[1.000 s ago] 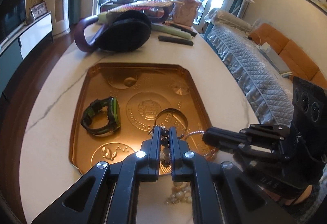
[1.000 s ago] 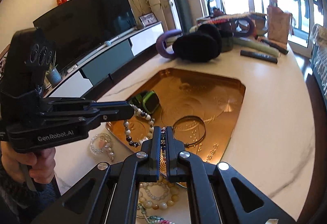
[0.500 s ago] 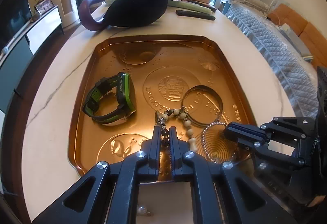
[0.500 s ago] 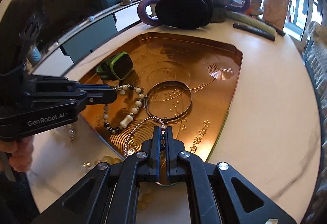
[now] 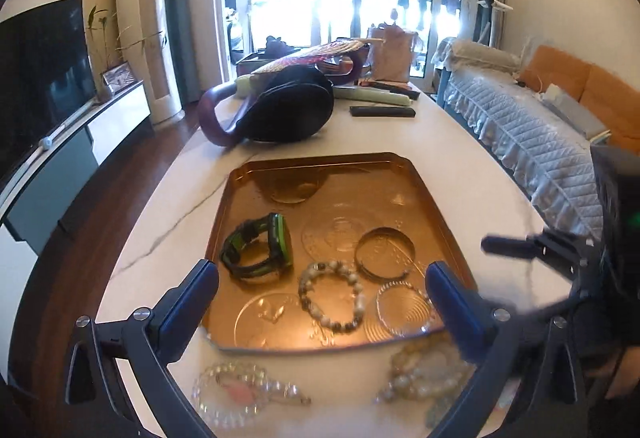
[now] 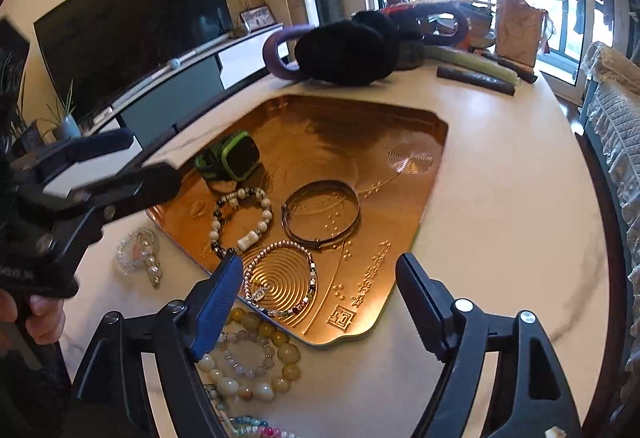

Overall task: Organize jewelry
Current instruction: 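Open the left tool dropping its bracelet while the right tool releases its bracelet into the tray, then withdraw both open tools toward the remaining bracelets beside the tray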

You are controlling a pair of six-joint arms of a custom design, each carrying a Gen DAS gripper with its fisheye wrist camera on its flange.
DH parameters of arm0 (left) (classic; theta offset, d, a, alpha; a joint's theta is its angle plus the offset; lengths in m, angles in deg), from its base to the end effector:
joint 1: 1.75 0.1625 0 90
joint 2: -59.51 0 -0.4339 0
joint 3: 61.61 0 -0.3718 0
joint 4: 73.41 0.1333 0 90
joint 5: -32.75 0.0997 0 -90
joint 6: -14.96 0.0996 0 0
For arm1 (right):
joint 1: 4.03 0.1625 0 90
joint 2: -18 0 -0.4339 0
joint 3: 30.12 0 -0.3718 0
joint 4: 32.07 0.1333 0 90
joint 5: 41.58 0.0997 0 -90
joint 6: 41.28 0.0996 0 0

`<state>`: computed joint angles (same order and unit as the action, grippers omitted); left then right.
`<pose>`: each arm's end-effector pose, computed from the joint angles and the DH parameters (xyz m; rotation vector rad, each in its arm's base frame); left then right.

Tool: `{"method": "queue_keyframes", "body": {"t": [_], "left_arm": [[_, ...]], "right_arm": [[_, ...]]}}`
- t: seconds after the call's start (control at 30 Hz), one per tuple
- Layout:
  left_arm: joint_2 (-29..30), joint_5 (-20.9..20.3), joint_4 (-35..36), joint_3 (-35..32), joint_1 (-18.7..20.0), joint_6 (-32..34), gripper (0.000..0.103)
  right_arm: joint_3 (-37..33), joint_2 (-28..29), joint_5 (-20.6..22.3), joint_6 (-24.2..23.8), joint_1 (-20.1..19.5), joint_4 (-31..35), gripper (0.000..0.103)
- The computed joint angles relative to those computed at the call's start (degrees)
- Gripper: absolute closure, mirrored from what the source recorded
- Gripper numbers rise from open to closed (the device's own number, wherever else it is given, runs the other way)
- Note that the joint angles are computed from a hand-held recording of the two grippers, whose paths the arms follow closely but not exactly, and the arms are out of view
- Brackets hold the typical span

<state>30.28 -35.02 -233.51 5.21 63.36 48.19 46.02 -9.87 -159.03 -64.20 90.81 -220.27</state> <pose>-0.1845 -0.8039 0.1234 1.1444 2.3692 -0.7264 0.1514 -0.7528 0.1073 0.3063 -2.3606 0.9967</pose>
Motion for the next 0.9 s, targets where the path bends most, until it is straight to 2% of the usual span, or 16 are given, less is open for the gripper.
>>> {"method": "queue_keyframes", "body": {"t": [0.13,0.23,0.27,0.37,0.47,0.53,0.57,0.67,0.7,0.73,0.77,0.83,0.9], "left_arm": [[-2.5,1.6,-2.4,4.2,-0.1,-2.3,0.001],[-4.6,2.8,-13.2,9.7,-0.5,-1.2,0.001],[-5.4,2.7,-14.5,10.9,-0.5,-1.5,0.001],[-8.1,2.3,-13.5,12.7,-0.7,-2.9,0.001],[-10.4,4.9,-11.8,13.7,-1.2,-2.0,0.001],[-12.0,5.1,-10.6,14.4,-0.9,-1.0,0.001],[-12.6,4.8,-9.9,14.7,-0.7,-0.9,0.001],[-14.2,3.2,-8.1,16.1,0.2,1.6,0.001],[-14.2,3.2,-7.8,16.3,0.4,3.1,0.003],[-13.7,3.5,-8.4,16.4,0.5,5.2,0.008],[-13.4,3.7,-8.7,16.4,0.7,6.9,0.012],[-11.8,4.3,-5.1,14.8,1.4,8.4,0.042],[-10.1,4.2,0.8,12.0,2.3,7.6,0.055]], "right_arm": [[2.7,-2.1,2.8,-0.8,0.7,-2.2,0.019],[4.9,-3.7,6.7,-1.3,1.3,-3.6,0.015],[5.4,-4.1,7.3,-1.0,1.5,-4.0,0.014],[6.6,-5.6,10.6,1.0,1.7,-3.6,0.013],[8.3,-7.0,10.8,1.8,2.3,-4.5,0.013],[9.9,-7.6,9.8,1.2,2.8,-6.8,0.013],[10.8,-8.0,8.9,0.5,3.0,-7.1,0.014],[13.1,-8.9,7.0,-1.2,3.0,-6.6,0.025],[13.6,-9.3,6.6,-1.6,2.9,-5.9,0.034],[14.1,-9.3,5.4,-2.5,2.8,-5.1,0.043],[14.4,-9.3,4.6,-3.0,2.7,-4.9,0.048],[14.7,-8.8,3.0,-3.7,2.1,-4.9,0.064],[14.4,-8.7,3.9,-1.3,0.7,-3.2,0.067]]}}
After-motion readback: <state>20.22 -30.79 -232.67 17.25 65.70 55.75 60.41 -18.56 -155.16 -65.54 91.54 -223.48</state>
